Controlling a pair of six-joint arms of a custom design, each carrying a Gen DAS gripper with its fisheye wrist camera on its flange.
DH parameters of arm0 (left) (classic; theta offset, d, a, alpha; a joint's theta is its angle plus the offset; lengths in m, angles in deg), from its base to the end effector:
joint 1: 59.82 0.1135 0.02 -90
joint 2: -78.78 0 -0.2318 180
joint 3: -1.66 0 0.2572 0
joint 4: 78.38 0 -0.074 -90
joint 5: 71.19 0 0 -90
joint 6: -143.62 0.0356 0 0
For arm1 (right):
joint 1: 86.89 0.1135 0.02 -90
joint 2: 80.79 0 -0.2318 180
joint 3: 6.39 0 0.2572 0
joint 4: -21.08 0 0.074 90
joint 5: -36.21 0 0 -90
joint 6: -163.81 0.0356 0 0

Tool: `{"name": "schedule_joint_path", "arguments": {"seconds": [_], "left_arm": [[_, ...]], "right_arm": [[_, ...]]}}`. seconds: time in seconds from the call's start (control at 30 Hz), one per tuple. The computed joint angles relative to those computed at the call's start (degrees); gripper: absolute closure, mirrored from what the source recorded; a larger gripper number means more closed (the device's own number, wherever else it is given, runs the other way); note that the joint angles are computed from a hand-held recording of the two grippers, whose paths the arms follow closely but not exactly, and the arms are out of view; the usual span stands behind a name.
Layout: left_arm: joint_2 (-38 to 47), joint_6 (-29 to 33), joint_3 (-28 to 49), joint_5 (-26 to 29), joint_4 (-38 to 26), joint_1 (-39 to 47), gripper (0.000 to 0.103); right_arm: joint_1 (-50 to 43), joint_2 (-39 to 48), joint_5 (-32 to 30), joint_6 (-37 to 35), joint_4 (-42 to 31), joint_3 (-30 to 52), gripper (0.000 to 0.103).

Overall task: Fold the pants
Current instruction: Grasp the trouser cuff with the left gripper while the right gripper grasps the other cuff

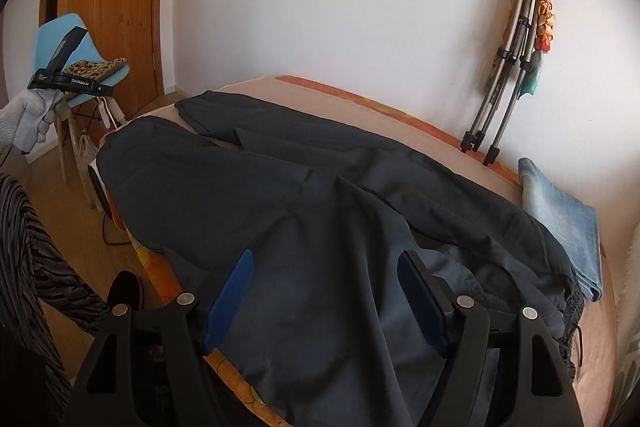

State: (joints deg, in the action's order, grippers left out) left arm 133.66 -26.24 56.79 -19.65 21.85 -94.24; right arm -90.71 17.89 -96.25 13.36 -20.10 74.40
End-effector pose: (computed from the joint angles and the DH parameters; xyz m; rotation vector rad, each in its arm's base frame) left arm 0.1465 -0.0735 0.2040 -1.0263 2.2465 0.2770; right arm 0.3521 0.0006 0.1776 -1.2954 1.8883 0.4139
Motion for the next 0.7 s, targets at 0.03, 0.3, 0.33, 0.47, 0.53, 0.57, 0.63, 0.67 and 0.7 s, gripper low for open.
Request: {"name": "schedule_joint_path", "arguments": {"seconds": [0.03, 0.3, 0.33, 0.47, 0.53, 0.57, 0.63, 0.67, 0.7], "left_arm": [[-1.8, 0.5, -2.2, 1.1, 1.0, 1.1, 0.060], [-10.2, 3.5, -13.8, 7.2, 7.6, 6.0, 0.067], [-10.4, 4.0, -14.4, 7.8, 8.6, 6.3, 0.067], [-11.6, 4.8, -16.1, 8.4, 9.7, 7.1, 0.067], [-12.2, 5.3, -16.8, 8.4, 9.8, 7.6, 0.067], [-12.4, 5.8, -17.1, 8.6, 10.0, 8.0, 0.067], [-12.0, 6.5, -17.3, 9.1, 10.6, 8.6, 0.067], [-11.7, 6.8, -17.5, 9.3, 10.9, 8.8, 0.067], [-11.5, 7.0, -17.6, 9.3, 11.3, 8.9, 0.067]], "right_arm": [[0.4, 0.0, 0.1, -2.0, -1.6, -0.2, 0.031], [6.4, 0.0, 4.1, -13.5, -6.9, -4.0, 0.039], [7.4, 0.1, 5.3, -14.3, -6.5, -4.7, 0.041], [11.1, 1.8, 9.3, -15.4, -6.6, -4.9, 0.047], [12.0, 1.5, 10.5, -16.6, -6.3, -5.9, 0.049], [12.4, 1.6, 11.0, -17.3, -5.9, -6.4, 0.049], [13.2, 1.6, 12.5, -17.6, -4.6, -7.2, 0.059], [13.4, 1.9, 13.2, -17.6, -4.2, -7.3, 0.062], [13.8, 2.2, 14.0, -17.1, -3.6, -7.3, 0.066]]}}
